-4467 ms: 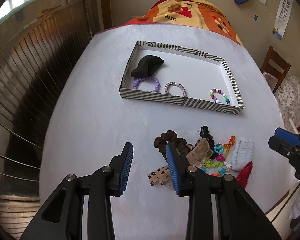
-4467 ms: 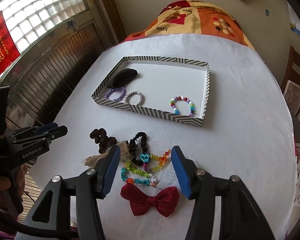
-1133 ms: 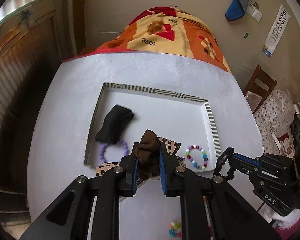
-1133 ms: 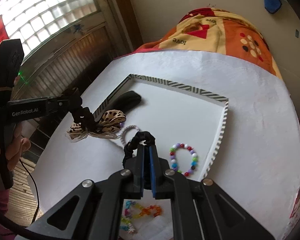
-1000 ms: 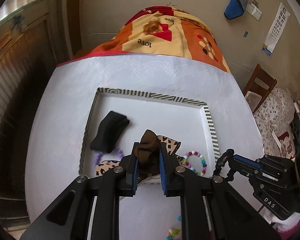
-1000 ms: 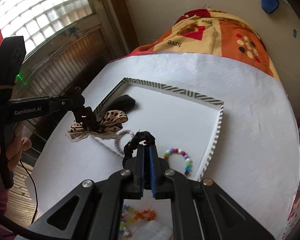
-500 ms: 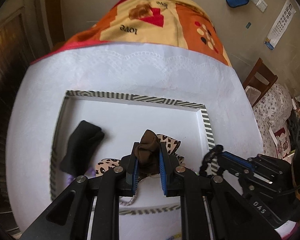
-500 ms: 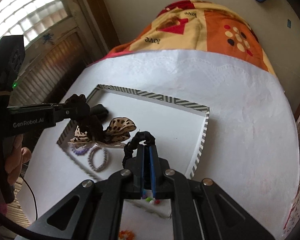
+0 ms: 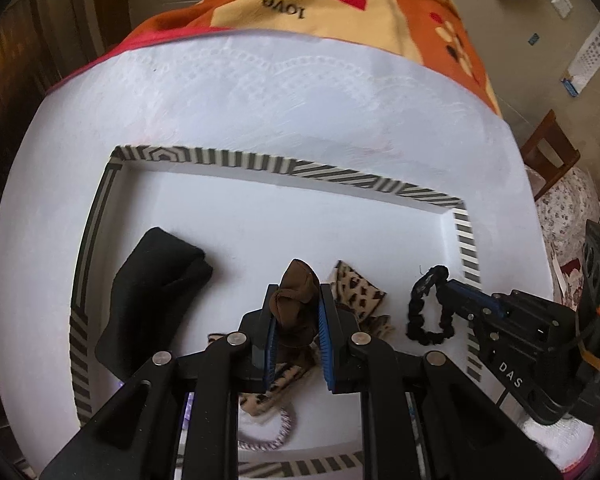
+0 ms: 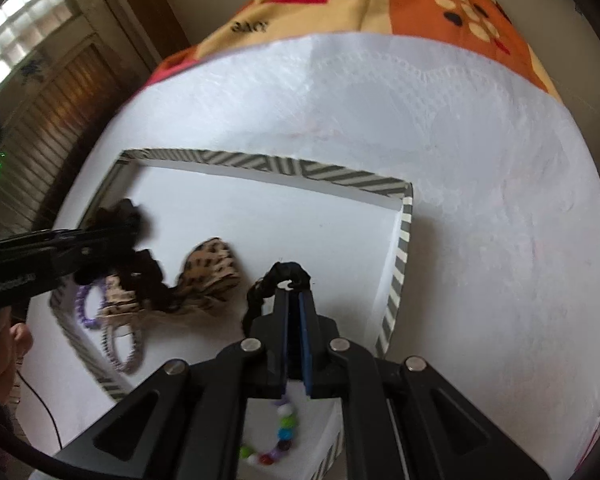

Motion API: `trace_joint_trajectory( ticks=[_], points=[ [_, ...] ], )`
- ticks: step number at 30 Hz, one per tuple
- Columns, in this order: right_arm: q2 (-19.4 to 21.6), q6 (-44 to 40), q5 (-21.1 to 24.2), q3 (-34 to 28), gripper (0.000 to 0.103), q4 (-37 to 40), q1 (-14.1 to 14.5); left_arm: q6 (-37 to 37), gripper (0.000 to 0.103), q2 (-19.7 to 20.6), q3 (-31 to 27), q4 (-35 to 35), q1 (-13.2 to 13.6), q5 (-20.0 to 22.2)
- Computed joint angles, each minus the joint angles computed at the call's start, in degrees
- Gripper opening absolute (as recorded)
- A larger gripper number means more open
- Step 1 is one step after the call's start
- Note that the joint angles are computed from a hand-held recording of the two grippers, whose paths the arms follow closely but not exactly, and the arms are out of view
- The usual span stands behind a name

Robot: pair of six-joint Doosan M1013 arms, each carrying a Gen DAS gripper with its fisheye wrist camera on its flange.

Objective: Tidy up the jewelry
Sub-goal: 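Carry the scrunchie and black hair tie into the tray and open both tools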

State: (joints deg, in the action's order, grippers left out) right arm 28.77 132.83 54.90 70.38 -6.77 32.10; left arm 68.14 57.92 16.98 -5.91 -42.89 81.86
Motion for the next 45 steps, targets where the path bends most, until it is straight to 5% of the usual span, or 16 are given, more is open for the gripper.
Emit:
trace_joint_trajectory(
  ticks=[4, 10, 13, 18, 25, 45],
  points=[
    [0.9, -0.4, 1.2, -0.5, 0.006, -0.6, 0.0, -0.5, 0.012, -0.6, 1.6, -0.8, 0.3, -1.1],
    [-0.2, -0.4, -1.3, 1.1, 0.03, -0.1, 0.1, -0.9, 0.027, -0.6, 1.6, -1.8, 0.4, -0.7],
    [-1.6, 0.8, -2.5, 2.0, 0.032, -0.8, 0.5, -1.5, 0.033, -2.2, 4.5, -3.1, 0.6, -2.9],
    [-3.7, 2.7, -3.4, 3.0, 0.05, -2.7, 1.6, -1.4, 0.046, -6.7, 11.6, -4.1, 0.7, -9.7],
    [-5.8, 5.0, -2.9, 3.3, 0.051, -5.6, 3.7, -1.7, 0.049, -10.9, 16.6, -0.3, -0.2, -13.2],
    [-12.8, 17.3, 1.9, 8.4, 0.058, -16.2, 13.3, -2.7, 0.049, -28.0, 44.4, 4.4, -2.9, -21.9]
  ],
)
